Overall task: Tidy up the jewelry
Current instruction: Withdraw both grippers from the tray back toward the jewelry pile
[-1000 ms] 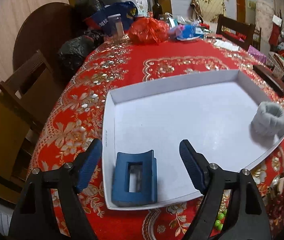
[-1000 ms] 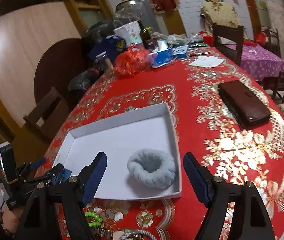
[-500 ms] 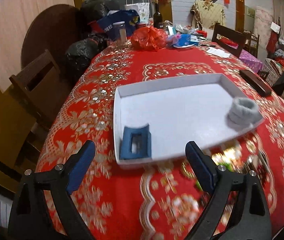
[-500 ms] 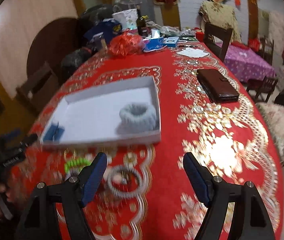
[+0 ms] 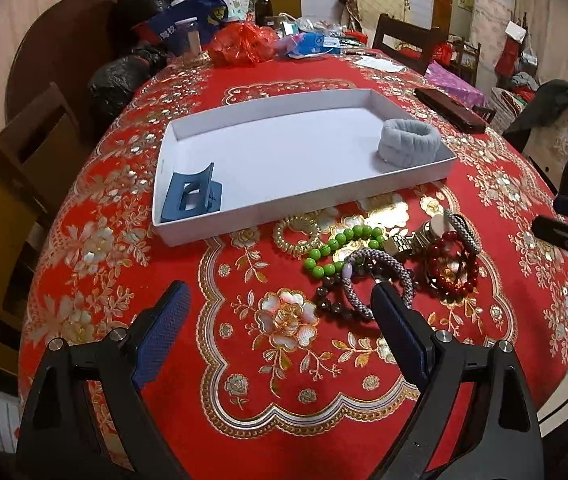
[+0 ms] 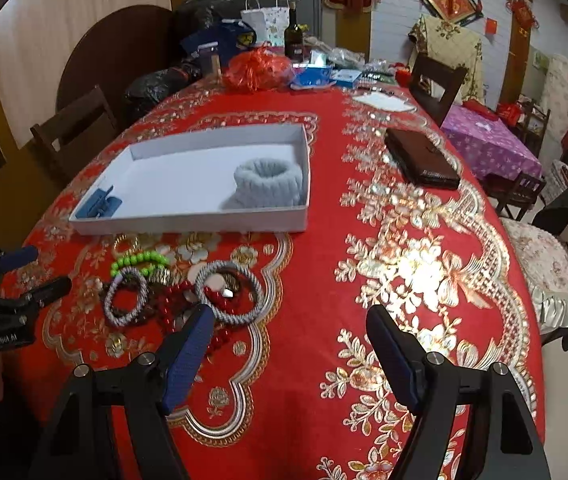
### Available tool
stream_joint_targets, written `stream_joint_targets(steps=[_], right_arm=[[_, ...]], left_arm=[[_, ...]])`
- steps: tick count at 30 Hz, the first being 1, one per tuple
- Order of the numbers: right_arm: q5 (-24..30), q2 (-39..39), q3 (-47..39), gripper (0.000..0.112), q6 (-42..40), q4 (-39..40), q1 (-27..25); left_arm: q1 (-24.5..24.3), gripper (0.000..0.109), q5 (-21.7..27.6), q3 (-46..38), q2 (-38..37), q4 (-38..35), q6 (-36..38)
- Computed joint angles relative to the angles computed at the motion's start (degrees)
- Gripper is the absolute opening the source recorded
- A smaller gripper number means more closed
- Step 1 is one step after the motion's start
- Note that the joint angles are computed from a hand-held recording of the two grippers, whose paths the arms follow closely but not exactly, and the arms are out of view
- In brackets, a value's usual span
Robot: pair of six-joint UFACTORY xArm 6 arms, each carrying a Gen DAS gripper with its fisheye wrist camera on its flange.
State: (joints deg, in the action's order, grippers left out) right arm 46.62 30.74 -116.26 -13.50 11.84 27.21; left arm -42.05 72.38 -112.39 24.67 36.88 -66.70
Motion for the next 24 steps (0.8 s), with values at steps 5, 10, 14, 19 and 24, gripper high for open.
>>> stream_joint_targets(steps=[5,10,14,19,24], right_arm=[[1.0,0.0,0.7,0.076,-2.0,0.8,0.3],[1.7,0.4,0.1,0.076,-2.7,1.2,0.7],[2.9,1.3,-1.0,0.076,-3.3,2.0,0.8],[4.1,3.1,-3.0,0.057,-6.6,4.3,1.2],[6.4,6.3,-7.3,0.040,-14.6,11.4,1.6]], left_arm=[[1.0,0.091,-1.6,2.2,-1.2,-2.6,-1.1],[1.5,0.091,-3.3,3.5,-1.6,-4.7,-1.2],[2.7,0.091,-8.3,7.2,-3.6,-7.9,-1.9],[3.5,0.091,-9.9,9.0,-3.9,-10.9,-2.7],[4.4,0.091,-13.1,12.2,-5.6,-13.8,-5.2]])
